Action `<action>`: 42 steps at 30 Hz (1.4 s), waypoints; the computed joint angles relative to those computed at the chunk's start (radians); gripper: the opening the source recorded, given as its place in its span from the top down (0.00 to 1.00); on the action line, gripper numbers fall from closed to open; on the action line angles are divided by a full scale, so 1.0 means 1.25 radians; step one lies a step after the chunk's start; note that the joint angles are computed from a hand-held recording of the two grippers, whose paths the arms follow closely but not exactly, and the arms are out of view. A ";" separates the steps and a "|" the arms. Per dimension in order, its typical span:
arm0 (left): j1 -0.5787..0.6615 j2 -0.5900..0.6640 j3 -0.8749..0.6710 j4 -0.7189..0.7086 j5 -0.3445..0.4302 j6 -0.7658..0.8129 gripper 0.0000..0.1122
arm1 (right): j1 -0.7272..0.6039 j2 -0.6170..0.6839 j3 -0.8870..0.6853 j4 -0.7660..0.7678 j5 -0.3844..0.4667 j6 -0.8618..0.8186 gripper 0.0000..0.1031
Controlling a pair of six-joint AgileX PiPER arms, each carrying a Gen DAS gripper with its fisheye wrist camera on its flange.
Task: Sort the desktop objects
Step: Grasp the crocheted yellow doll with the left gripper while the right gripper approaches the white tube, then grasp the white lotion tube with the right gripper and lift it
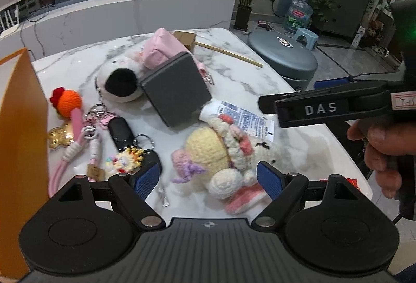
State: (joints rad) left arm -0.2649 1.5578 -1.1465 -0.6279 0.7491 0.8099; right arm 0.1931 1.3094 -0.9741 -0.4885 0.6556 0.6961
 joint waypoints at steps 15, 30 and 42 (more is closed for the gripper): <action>-0.024 0.126 -0.094 0.001 0.037 -0.011 0.13 | -0.069 -0.002 0.008 0.115 -0.041 -0.096 0.02; 0.020 0.196 -0.182 -0.047 0.128 -0.007 0.39 | -0.162 0.076 -0.002 0.358 -0.093 -0.363 0.09; 0.088 0.170 -0.188 -0.003 0.170 0.025 0.40 | -0.201 0.087 0.017 0.507 -0.104 -0.689 0.16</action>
State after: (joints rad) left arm -0.1551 1.7705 -1.3817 -0.6310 0.9620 0.8412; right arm -0.0585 1.4179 -0.9525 0.1453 0.5257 -0.1646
